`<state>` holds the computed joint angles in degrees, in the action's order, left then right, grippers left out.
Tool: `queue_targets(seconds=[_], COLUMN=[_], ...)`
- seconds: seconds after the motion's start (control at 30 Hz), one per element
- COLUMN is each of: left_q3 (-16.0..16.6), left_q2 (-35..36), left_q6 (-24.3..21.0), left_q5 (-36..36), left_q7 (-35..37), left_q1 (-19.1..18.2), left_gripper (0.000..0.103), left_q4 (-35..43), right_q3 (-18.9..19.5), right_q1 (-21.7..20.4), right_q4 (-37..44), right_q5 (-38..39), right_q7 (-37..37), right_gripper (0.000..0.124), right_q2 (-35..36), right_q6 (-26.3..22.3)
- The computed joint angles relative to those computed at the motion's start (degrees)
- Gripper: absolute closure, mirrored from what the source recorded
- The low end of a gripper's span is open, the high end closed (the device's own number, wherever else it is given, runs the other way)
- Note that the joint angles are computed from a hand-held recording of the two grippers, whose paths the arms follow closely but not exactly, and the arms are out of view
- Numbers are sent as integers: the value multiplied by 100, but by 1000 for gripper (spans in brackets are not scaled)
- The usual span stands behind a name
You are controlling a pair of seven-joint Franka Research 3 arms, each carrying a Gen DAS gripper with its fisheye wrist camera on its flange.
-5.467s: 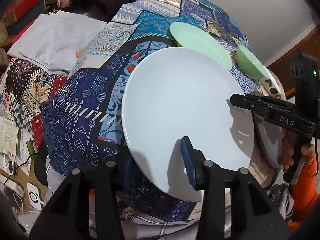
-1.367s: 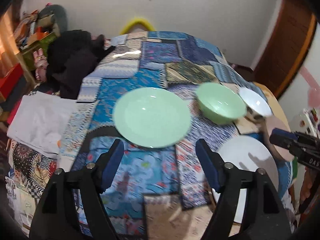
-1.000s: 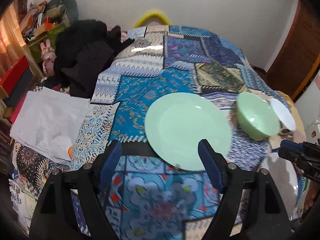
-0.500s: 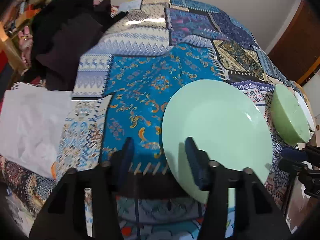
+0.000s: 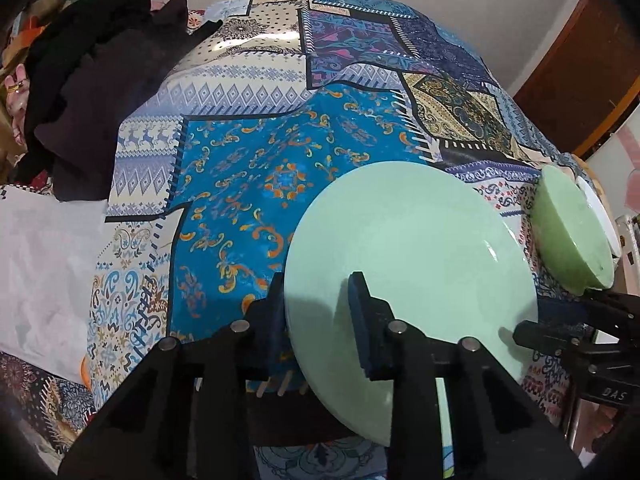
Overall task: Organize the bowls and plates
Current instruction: 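Grasp the rim of the pale green plate with the left gripper, then lift the pale green plate and carry it over the white plate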
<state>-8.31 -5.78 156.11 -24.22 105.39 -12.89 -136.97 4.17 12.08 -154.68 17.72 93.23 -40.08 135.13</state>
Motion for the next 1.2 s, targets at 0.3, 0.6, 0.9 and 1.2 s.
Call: queue_targets(seconds=[0.3, 0.6, 0.9, 1.2], left_q3=[183, 543, 748, 893], left_q2=[-1041, -2774, -3571, -3310], left_q6=[-338, -833, -1138, -999], left_q5=[212, 585, 915, 776], left_q7=[-227, -879, -1311, -1372], left_q1=[-145, -472, -654, -752], left_gripper=[73, 73, 73, 73], left_q4=[-874, -2178, -2647, -2533], right_q3=[86, 108, 52, 221], right_q1=[194, 546, 587, 567], right_q4=[-109, -300, -297, -273], right_q5=[-51, 153, 366, 275], right_q7=[-167, -453, -624, -560], right_gripper=[89, 90, 90, 89], right_q2=[-308, -739, -664, -562], right_q6=[-260, -573, -612, -482])
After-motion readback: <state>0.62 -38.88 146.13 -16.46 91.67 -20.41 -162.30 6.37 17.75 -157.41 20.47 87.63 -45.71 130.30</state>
